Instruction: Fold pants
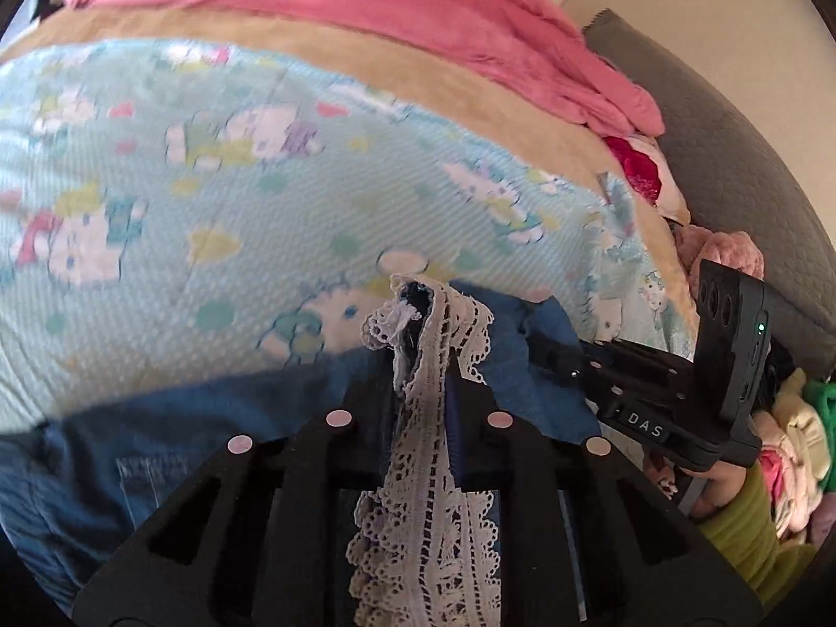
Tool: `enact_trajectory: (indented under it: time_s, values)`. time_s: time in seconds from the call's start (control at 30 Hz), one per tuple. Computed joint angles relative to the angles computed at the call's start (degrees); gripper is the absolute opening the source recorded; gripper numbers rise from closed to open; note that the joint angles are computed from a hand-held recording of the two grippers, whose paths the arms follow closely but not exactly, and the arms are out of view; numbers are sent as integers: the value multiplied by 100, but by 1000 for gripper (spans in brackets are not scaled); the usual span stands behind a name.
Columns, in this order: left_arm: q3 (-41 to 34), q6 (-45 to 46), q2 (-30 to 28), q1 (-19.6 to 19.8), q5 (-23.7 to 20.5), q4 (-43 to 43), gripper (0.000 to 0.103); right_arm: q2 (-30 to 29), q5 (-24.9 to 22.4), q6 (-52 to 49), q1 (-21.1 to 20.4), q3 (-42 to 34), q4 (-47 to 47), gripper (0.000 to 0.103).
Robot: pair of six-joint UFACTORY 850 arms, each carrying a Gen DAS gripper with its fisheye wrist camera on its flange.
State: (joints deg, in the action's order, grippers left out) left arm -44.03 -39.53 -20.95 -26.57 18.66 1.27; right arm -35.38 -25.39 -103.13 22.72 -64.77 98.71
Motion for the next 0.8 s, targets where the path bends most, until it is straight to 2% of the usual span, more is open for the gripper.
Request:
enact_trajectory:
  time_s: [0.07,0.1,0.17,0.23,0.3,0.37,0.5,0.6,0.7,0.8]
  values:
    - [-111,540,-68,-25,-133,-431,10,34,175,-206,-55,25,405,14]
    - [-173,694,-146,-22,-232,-606,10,3,424,-238,-53,-21,487,14]
    - [-281,744,-345,5,-436,-794,12,-71,659,-13,-51,-100,375,15]
    - [-204,426,-403,42,-380,-586,17,-91,642,260,-84,-91,215,18]
    - [-45,240,-336,93,-314,-480,29,50,650,-156,-114,97,677,40]
    - [141,344,-174,115,-206,-601,31,243,604,-619,-115,319,1210,49]
    - [407,1418,166,27,-239,-1694,33,765,400,-1607,-134,940,2085,51]
    - [664,1921,456,-93,-172,-2241,37,1096,244,-1960,-88,1332,2324,51]
    - [915,2042,691,-263,-110,-2501,46,1433,223,-2447,-11,1737,2594,51]
    - [1179,1458,870,-433,-35,-2071,49,1660,336,-2956,148,2013,2873,51]
